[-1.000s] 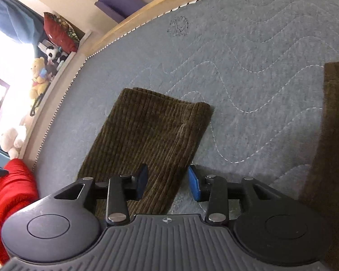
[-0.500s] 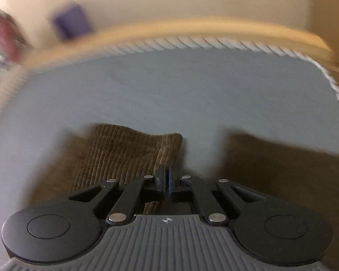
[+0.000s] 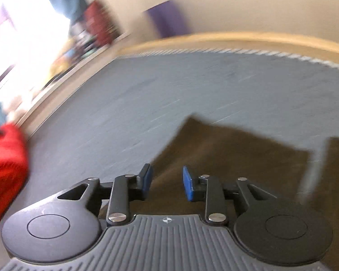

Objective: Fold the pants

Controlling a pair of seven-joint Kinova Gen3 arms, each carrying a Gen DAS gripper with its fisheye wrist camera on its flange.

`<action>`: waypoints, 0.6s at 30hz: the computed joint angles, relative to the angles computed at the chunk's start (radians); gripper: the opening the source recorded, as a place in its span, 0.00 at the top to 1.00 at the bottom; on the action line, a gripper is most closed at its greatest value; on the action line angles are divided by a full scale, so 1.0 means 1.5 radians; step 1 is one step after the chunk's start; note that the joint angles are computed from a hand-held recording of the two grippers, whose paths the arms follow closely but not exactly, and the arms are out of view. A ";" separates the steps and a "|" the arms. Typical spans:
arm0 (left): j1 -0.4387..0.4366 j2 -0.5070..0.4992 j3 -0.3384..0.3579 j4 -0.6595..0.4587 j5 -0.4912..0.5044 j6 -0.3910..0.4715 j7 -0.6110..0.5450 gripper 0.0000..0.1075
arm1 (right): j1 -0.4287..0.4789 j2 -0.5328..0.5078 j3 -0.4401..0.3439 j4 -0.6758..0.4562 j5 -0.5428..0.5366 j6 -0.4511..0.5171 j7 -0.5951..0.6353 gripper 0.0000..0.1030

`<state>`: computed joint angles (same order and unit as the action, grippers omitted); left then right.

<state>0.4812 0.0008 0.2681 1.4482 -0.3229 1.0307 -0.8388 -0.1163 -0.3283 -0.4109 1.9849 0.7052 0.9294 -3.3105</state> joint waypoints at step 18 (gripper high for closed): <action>-0.075 0.050 -0.052 0.042 0.145 0.049 -0.068 0.47 | -0.155 0.247 0.136 -0.136 0.005 -0.012 -0.033 0.48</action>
